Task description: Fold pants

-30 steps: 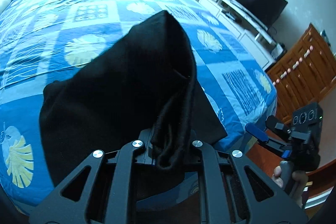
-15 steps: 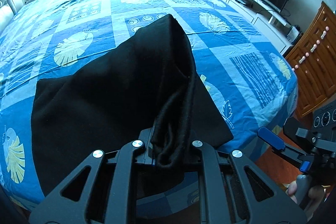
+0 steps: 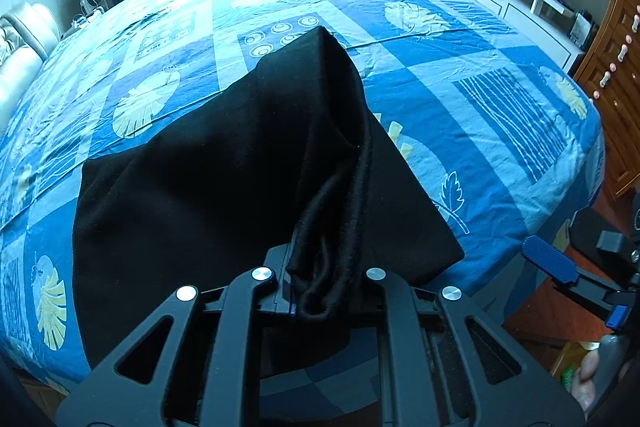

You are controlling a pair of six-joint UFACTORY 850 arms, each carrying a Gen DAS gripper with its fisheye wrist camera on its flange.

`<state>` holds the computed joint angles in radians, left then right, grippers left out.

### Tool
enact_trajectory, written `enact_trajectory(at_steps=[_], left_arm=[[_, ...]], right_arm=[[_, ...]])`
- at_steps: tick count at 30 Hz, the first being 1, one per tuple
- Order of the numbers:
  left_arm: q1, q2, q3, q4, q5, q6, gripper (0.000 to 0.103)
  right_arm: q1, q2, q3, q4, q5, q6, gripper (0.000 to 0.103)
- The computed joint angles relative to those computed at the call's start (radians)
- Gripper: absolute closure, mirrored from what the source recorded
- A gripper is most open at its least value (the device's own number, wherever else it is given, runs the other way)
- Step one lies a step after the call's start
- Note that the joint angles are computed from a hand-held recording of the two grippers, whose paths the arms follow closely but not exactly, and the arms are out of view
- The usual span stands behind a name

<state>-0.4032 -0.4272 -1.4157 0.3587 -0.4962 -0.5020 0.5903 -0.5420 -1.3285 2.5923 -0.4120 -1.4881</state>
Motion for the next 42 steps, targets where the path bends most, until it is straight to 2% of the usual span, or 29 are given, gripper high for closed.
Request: enact_trajectory(at_steps=[13, 34, 36, 39, 41, 42], left_arm=[[-0.045, -0.033, -0.013, 0.192, -0.053, -0.159, 0.090], [-0.110, -0.070, -0.014, 0.480, -0.140, -0.324, 0.089], [-0.112, -0.075, -0.018, 0.481, -0.144, -0.322, 0.086], [-0.119, -0.069, -0.015, 0.492, -0.134, -0.315, 0.075], [-0.120, -0.053, -0.003, 0.480, -0.098, -0.301, 0.051], [-0.115, -0.037, 0.010, 0.457, -0.059, -0.288, 0.045]], right_arm=[[0.005, 0.000, 0.006, 0.028, -0.002, 0.005, 0.022], [0.010, 0.007, 0.030, 0.070, -0.001, -0.009, 0.022], [0.009, 0.013, 0.038, 0.080, 0.004, -0.019, 0.022], [0.011, 0.023, 0.040, 0.097, 0.025, -0.040, 0.022], [0.012, 0.033, 0.042, 0.124, 0.041, -0.071, 0.022], [0.013, 0.038, 0.046, 0.139, 0.048, -0.086, 0.022]])
